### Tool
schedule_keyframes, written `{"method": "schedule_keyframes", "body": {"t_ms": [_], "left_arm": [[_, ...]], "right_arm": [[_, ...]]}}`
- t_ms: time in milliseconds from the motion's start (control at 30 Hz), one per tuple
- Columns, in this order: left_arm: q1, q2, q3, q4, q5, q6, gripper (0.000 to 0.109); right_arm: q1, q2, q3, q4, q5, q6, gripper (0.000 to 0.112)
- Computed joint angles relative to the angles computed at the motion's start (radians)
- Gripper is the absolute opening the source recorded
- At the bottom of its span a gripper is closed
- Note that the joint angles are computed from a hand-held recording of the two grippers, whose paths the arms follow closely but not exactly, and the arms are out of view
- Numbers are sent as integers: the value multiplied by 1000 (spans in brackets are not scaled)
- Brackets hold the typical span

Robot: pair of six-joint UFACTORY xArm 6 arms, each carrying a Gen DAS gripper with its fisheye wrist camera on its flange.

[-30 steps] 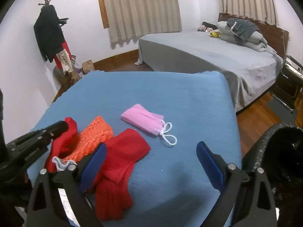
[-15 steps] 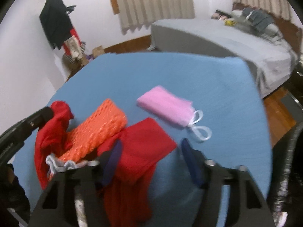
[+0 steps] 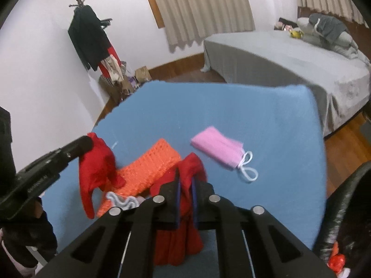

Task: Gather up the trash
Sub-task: 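Grasp a red cloth with the left tool while the right tool grasps another red cloth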

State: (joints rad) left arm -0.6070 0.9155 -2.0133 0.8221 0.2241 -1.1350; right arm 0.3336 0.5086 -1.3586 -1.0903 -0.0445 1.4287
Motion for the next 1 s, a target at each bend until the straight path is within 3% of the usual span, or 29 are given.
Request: {"method": "schedule_keyframes", "body": {"t_ms": [133,467,900,933,1000], "left_arm": [[-10,-29,20,42,-7,-38,3],[-37,-73,44,98,-20,-88,3],[-36,-52,98,-17,-10,15,3],[-34,-51,103,-29,-13,23,3],[-30,-52,112,-32,-15,23,3]], "right_arm": [[-16,-65,21,-223,0,204,8],[-17,-160,57,-428,20,381,8],[0,-107,186,81,45,-68,12],[4,-101,192,134,47,-118,15],[11,-100,190,117,84,-91,36]]}}
